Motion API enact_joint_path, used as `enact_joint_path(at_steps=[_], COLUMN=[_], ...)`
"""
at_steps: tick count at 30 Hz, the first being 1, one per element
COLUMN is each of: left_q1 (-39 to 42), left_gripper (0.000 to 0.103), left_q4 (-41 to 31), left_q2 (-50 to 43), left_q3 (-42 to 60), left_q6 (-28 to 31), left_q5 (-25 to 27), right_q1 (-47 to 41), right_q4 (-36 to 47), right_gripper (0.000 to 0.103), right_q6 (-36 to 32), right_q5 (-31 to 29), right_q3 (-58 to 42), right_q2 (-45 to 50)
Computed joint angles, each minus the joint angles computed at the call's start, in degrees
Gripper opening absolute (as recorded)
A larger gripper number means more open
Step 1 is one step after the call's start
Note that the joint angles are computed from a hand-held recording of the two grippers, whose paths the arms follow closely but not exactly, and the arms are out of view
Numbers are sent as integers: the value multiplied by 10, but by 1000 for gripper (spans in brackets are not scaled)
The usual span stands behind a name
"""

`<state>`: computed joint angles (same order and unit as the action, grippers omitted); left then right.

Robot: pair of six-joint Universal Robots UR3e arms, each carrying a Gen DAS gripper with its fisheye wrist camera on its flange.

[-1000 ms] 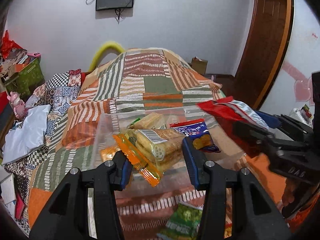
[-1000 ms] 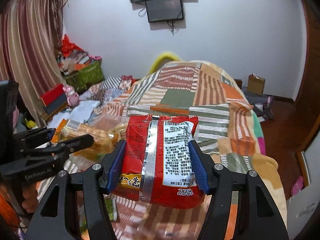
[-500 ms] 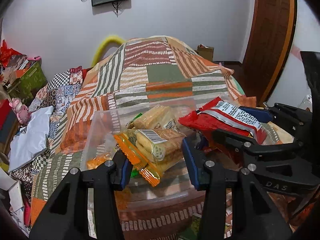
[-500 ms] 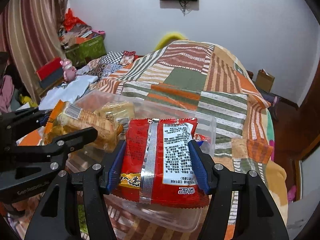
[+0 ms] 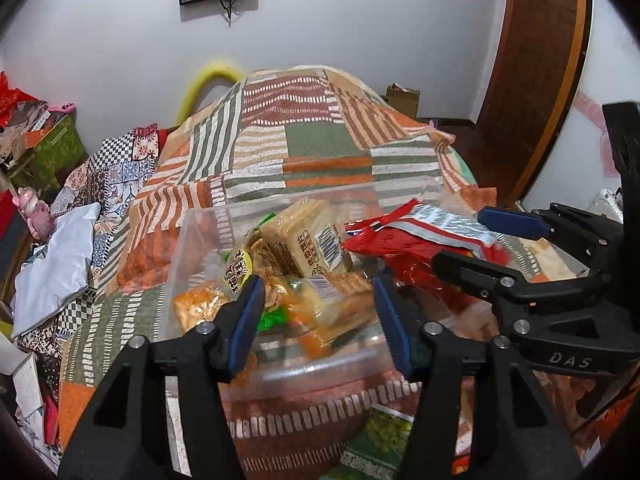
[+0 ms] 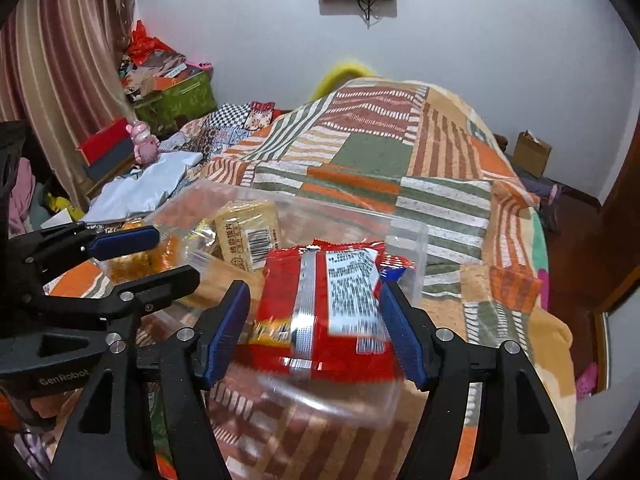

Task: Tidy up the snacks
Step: 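Carry both packs over the clear box and open both tools to drop them, then grasp the long bread loaf with the left tool while the right tool grasps the clear cookie pack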

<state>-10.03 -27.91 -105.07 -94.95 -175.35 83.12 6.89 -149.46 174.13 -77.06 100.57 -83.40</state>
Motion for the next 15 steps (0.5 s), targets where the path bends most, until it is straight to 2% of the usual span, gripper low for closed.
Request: enact_joint_path(at_steps=[3,12,15], left_q1=[4,21,30], left_gripper=[59,80,82], left_q4=[-2,2,-3], left_q2=[35,179,235], left_q3=[-22,-147,-200], left_q6=[0,11,24], left_q5=[-5,0,-1], right_q1=[1,7,10], right_q4=[-7,-29,-34], right_gripper=[67,71,76], right_q6=[-1,-4,3], right_q5=[-9,-41,-48], right_q3=[28,137,177], right_q2=[-37,-165,-208])
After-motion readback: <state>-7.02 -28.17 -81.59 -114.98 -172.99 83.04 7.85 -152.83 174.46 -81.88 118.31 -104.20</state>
